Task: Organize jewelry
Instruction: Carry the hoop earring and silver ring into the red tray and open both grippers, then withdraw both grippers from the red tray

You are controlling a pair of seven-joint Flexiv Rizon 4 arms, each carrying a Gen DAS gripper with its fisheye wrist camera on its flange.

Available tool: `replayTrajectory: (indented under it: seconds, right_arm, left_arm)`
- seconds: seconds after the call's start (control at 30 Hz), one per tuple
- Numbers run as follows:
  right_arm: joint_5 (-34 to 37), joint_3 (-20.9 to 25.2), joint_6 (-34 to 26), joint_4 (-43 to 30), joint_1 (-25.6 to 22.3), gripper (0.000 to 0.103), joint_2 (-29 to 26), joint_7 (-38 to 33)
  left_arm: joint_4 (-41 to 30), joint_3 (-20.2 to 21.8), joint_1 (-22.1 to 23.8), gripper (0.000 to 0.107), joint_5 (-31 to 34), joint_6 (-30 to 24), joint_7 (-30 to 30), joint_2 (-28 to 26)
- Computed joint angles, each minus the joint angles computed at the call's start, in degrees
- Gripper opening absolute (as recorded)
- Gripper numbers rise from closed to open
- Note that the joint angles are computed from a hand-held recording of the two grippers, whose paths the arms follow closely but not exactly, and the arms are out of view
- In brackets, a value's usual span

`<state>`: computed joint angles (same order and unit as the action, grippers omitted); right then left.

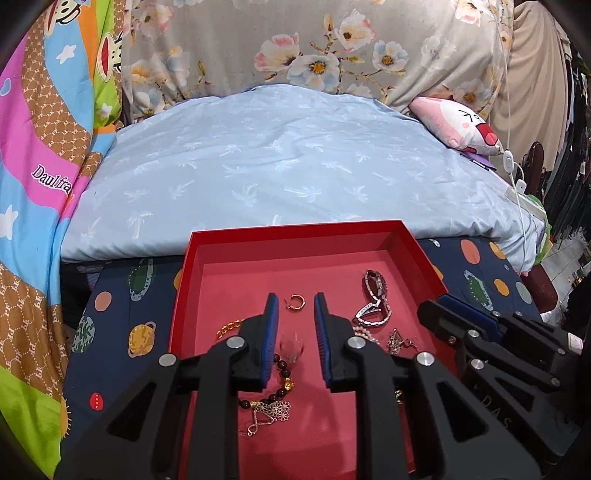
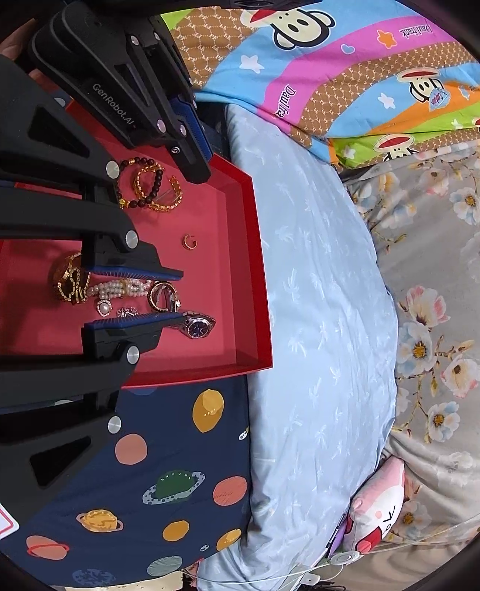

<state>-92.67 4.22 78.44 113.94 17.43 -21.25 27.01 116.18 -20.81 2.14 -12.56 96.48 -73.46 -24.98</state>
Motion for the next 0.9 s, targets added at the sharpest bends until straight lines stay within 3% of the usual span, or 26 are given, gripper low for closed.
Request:
replayTrajectory:
  seconds: [0.13, 0.2, 0.27, 0.33, 0.67, 0.8, 0.83, 0.9]
  right_arm:
    - [-0.85, -0.03, -0.83, 0.03, 0.18, 0.017, 0.21, 0.84]
    - [-0.88, 0.15, -1.21, 0.12, 0.17, 0.02, 0.41, 0.91]
    - [-1.11, 0.28, -2.11, 0.41, 0.33, 0.026, 0.94, 1.11]
    - [-1.34, 0.48, -2.74, 0.91, 0.3, 0.032, 1.64, 1.28]
    - [-0.1, 2.91, -6.2, 5.98, 0.4, 0.033, 7.94, 2.29]
    - [2.44, 4.62, -10.63, 9.04, 2.53, 0.043, 10.88, 1.46]
    - [4.01, 5.26, -12.51, 9.72, 3.44, 0.048, 11.43, 0.43]
    - [6.99, 6.36, -16.19, 10.75, 5.32, 0.052, 12.26, -1.72]
  left_arm:
    - [-0.35, 1.6, -1.28, 0.024, 0.11, -0.27, -0.32, -0.13]
    - [-0.51, 3.72, -3.05, 0.04, -0.08, -0.16, -1.2, -0.02]
    - [-0.66, 8.07, -6.55, 0.065, -0.2, 0.74, -3.23, 0.27]
    - [0.2, 8.65, -6.61, 0.072, -0.1, 2.24, -4.51, 0.88]
    - [7.62, 0.17, 3.58, 0.073, 2.21, 4.07, -5.98, 8.01]
    - [12.92, -7.96, 12.0, 0.074, 3.12, 4.77, -6.96, 12.37]
    - [14.21, -8.21, 12.46, 0.076, 3.14, 5.15, -7.15, 13.46]
    - [15.66, -3.18, 8.58, 0.08, 4.09, 5.53, -8.47, 15.11]
